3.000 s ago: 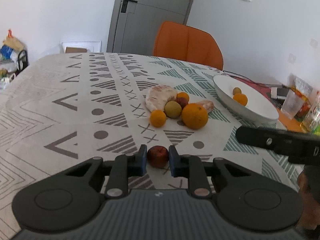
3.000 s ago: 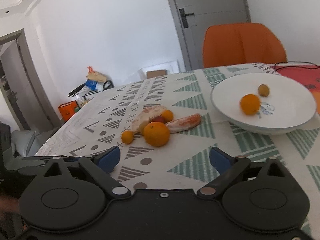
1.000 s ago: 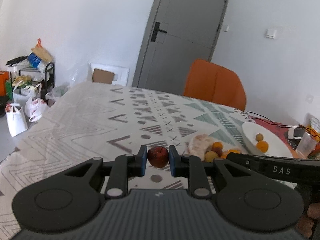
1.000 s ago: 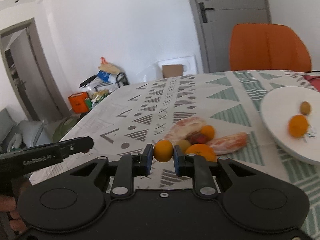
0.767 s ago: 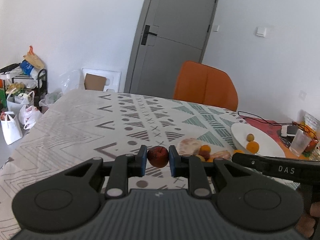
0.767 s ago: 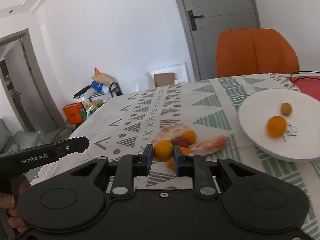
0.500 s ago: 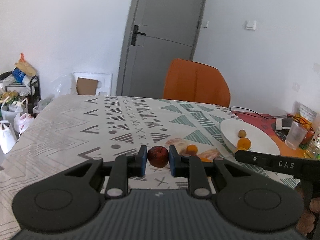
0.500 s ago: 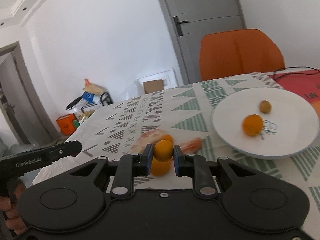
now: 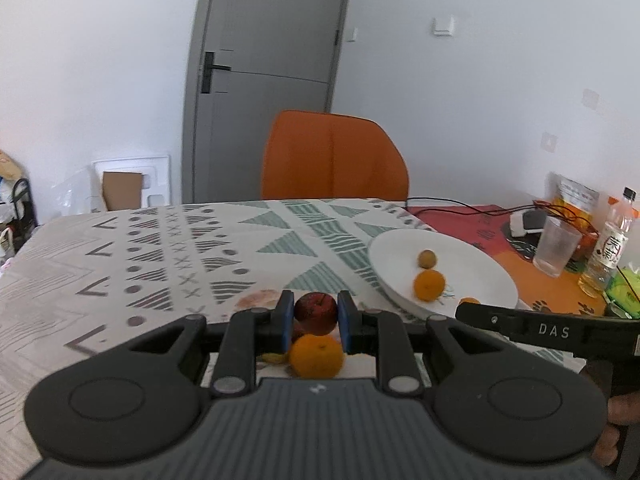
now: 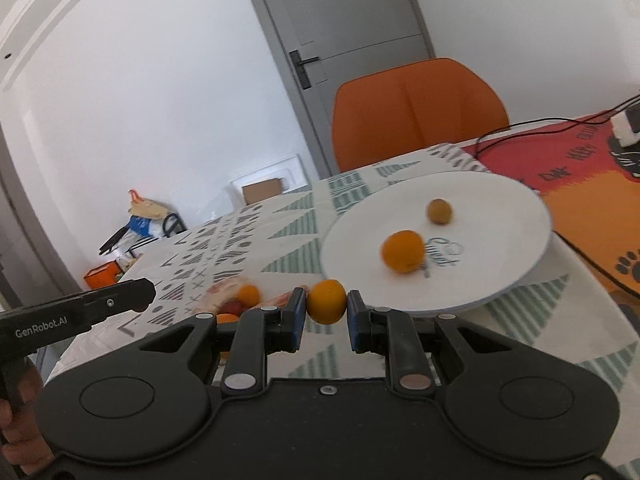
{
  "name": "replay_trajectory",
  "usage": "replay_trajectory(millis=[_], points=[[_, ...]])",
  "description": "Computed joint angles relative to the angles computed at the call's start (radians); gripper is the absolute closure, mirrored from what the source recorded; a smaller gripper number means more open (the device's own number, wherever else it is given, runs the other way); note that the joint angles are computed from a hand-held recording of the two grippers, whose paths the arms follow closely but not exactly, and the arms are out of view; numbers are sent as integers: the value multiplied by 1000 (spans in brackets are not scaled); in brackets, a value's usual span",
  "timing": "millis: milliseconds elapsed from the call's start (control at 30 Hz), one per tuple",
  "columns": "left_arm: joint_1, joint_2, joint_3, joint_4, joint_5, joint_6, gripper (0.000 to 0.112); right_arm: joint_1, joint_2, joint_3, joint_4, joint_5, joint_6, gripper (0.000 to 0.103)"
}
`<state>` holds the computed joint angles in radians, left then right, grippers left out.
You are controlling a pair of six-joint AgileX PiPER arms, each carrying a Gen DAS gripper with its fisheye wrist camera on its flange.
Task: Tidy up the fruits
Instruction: 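Carry both fruits over the white bowl and open both tools to release them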
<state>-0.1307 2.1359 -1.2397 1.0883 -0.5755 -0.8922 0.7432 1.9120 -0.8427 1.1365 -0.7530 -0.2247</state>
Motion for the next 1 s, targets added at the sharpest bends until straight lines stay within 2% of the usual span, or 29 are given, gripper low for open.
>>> replay_trajectory(millis=[400, 733, 767, 800, 1000], points=[[-111, 53, -98, 44, 46, -21, 91, -58, -35, 128, -75, -54, 148, 83], [-178, 119, -225, 157, 71, -131, 91, -88, -32, 158, -70, -104, 180, 82], [-184, 124, -238, 164, 76, -139, 91, -89, -30, 157, -68, -114, 182, 81], [-189, 131, -254, 178, 83, -155, 91, -89, -27, 158, -63, -125, 187, 75], [-220, 161, -322, 236, 111, -217, 91, -76, -25, 185, -66, -179, 230, 75]])
